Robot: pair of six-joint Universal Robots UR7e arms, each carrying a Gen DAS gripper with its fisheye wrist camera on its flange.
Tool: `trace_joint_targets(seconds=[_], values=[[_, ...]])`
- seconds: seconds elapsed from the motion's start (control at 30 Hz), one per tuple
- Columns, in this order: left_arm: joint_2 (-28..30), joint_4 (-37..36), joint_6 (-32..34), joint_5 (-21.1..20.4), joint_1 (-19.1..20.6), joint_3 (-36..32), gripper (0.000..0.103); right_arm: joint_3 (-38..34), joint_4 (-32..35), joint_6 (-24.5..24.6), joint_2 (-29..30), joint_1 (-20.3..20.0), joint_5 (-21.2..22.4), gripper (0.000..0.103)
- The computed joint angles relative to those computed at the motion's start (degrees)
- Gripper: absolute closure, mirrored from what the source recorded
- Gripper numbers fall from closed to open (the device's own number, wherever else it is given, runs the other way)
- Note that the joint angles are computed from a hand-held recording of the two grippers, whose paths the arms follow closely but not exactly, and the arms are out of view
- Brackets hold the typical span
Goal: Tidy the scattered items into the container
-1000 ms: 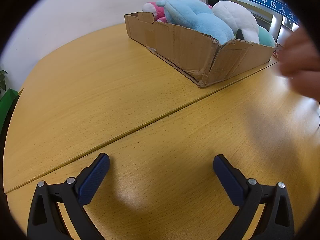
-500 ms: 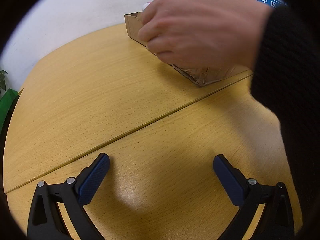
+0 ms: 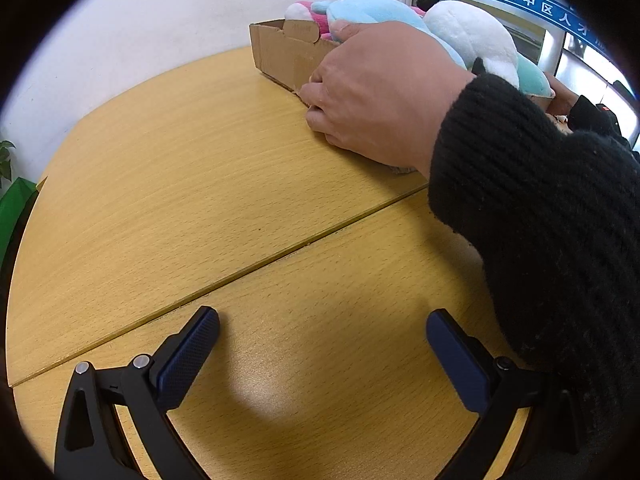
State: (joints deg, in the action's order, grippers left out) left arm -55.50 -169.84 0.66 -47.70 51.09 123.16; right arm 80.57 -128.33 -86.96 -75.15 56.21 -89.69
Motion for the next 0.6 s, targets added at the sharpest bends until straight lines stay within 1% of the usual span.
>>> trace_joint_targets(seconds=[0.6], values=[[0.3, -0.2, 0.2, 0.0, 0.2, -0.3, 0.0, -0.2, 0.2, -0.1, 0.1, 0.0, 0.0, 0.0]])
